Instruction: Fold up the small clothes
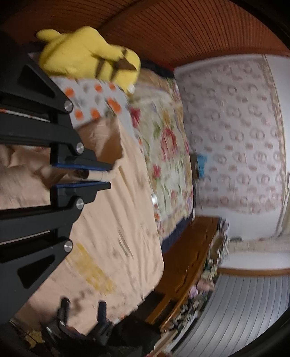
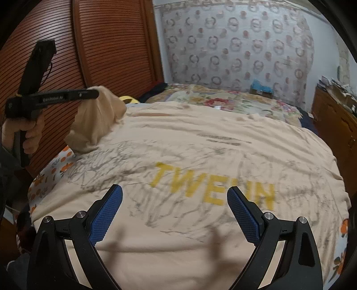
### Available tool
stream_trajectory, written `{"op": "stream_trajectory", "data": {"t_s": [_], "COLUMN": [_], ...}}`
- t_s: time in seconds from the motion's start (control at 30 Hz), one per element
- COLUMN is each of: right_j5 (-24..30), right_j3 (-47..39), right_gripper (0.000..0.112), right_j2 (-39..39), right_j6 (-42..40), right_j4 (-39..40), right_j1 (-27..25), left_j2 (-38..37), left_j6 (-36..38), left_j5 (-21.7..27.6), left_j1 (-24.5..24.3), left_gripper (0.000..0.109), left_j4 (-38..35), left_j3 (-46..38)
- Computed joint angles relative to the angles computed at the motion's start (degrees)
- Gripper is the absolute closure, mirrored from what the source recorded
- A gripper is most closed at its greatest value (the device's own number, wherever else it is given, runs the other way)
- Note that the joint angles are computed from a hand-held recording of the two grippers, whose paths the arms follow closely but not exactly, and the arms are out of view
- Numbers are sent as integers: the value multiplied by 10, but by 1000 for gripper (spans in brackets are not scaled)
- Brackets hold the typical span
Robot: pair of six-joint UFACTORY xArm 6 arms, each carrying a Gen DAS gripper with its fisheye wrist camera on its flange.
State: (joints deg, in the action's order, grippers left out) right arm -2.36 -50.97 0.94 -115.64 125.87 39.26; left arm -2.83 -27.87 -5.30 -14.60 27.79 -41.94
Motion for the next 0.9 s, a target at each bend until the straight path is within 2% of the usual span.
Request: {"op": "stream_trajectory", "data": {"t_s": [0.07,0.2,0.3,0.37,0.5,0.63,0.67,0.7,0.77,0.8,0.83,0.87,0.9], "right_j5": [0,1,-2,-3,-3,-1,-1,0,2,3,3,4,7], "right_j3": [6,23,28,31,25,20,20,23,29,31,32,33,34], "right_gripper": [16,16,16,16,16,16,16,16,17,20,22,23,27], "right_j2": [-9,-25,-32,-36,-31,-25,-24,-23,-21,-20,-18,-16,-15], "right_j6": [-8,10,4,3,4,-2,9,33,89,115,142,163,183], "right_j4": [9,-7,-2,-4,-7,-6,-17,-40,-96,-125,-154,-176,-198], "right_j1": [-9,-22,-26,-28,-28,-29,-28,-27,-24,-21,-18,-15,-14], "left_j2": [13,45,56,56,63,75,80,87,97,102,106,106,107], "left_j6": [39,45,69,21,30,8,-6,-12,16,12,-12,-33,-37], "left_j5": [17,59,65,82,95,97,101,99,93,90,85,61,53], "left_j1": [-32,-77,-91,-82,-68,-45,-40,-37,-35,-32,-26,-17,-14], "left_gripper": [103,100,98,95,80,65,65,65,64,64,62,61,58], "left_j4": [-47,-59,-85,-37,-51,-15,4,13,-16,-11,14,36,35], "left_j3": [-26,-81,-84,-81,-70,-47,-42,-41,-28,-24,-20,-10,-7]}}
